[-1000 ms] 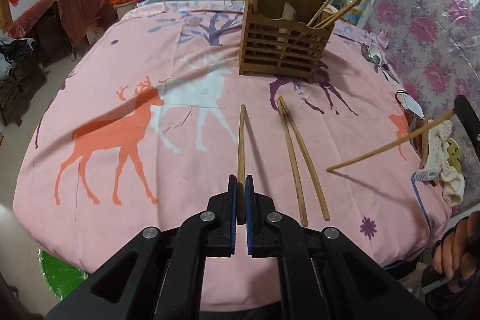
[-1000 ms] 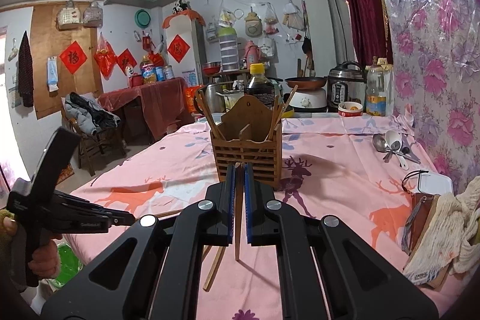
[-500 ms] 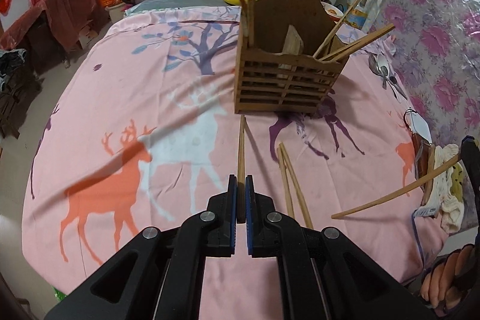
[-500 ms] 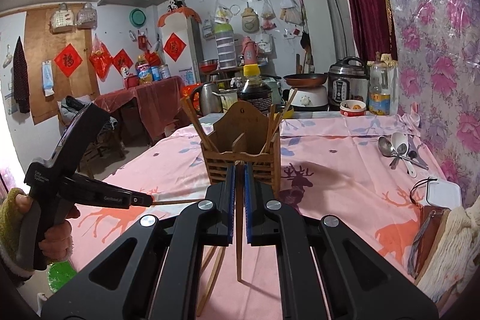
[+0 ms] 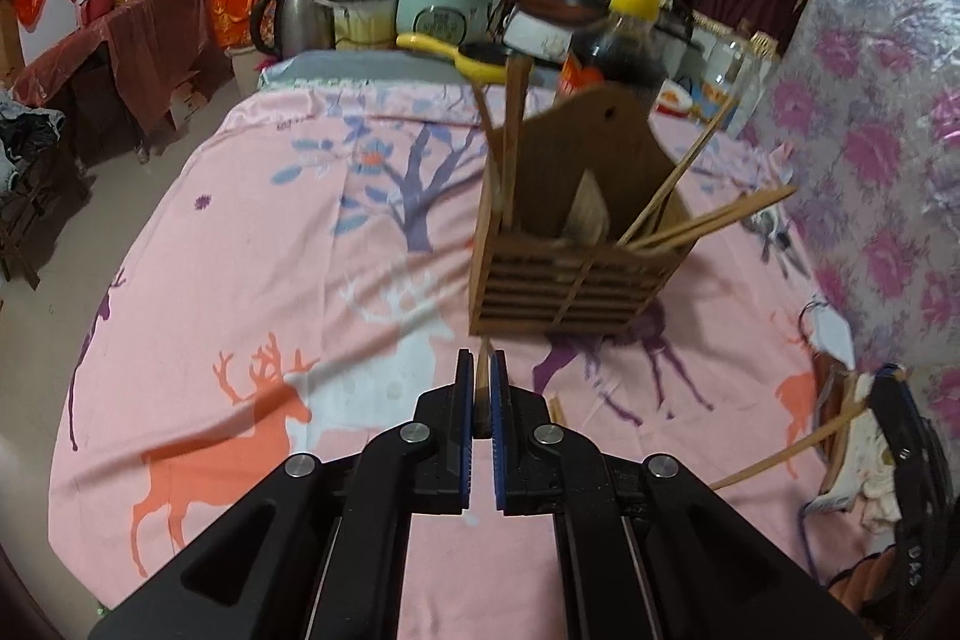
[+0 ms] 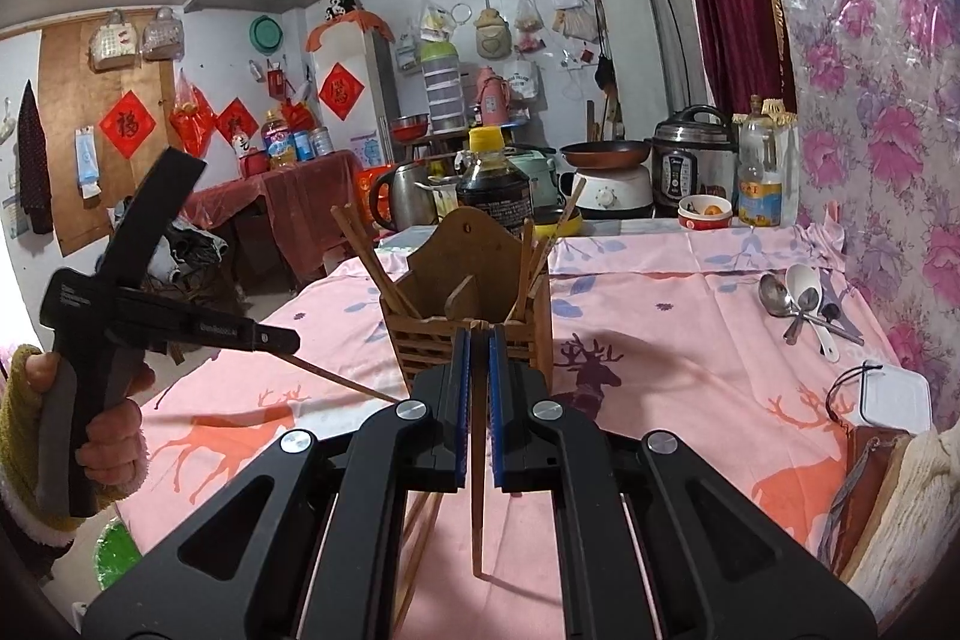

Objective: Organize utensils
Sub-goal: 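Lift the chopsticks and carry both tools over the wooden holder, then lower the chopsticks into the holder and open both tools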

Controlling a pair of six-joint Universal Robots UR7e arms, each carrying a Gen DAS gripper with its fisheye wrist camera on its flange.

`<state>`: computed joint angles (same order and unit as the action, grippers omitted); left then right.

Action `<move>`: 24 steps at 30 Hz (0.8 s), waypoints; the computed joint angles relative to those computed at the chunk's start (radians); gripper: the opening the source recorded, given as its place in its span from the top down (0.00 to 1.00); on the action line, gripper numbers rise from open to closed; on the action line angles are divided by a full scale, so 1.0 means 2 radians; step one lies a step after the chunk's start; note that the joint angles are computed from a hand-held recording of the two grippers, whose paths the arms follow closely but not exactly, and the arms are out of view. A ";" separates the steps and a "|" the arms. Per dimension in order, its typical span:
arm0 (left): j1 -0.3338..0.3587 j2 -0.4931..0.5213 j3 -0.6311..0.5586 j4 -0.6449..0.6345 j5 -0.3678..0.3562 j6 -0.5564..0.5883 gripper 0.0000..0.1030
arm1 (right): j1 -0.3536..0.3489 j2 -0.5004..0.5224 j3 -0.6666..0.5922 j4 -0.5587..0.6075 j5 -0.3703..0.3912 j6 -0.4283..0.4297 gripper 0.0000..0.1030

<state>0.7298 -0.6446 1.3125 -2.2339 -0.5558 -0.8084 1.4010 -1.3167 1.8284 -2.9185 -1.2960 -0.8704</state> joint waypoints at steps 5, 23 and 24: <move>-0.016 -0.010 0.008 -0.016 0.006 0.020 0.95 | 0.010 0.002 -0.013 0.007 0.014 0.002 0.94; -0.037 0.049 -0.132 -0.137 0.052 0.209 0.95 | 0.069 0.085 -0.137 -0.056 0.063 0.059 0.94; -0.033 0.058 -0.149 -0.141 0.050 0.221 0.94 | 0.072 0.091 -0.142 -0.060 0.059 0.059 0.94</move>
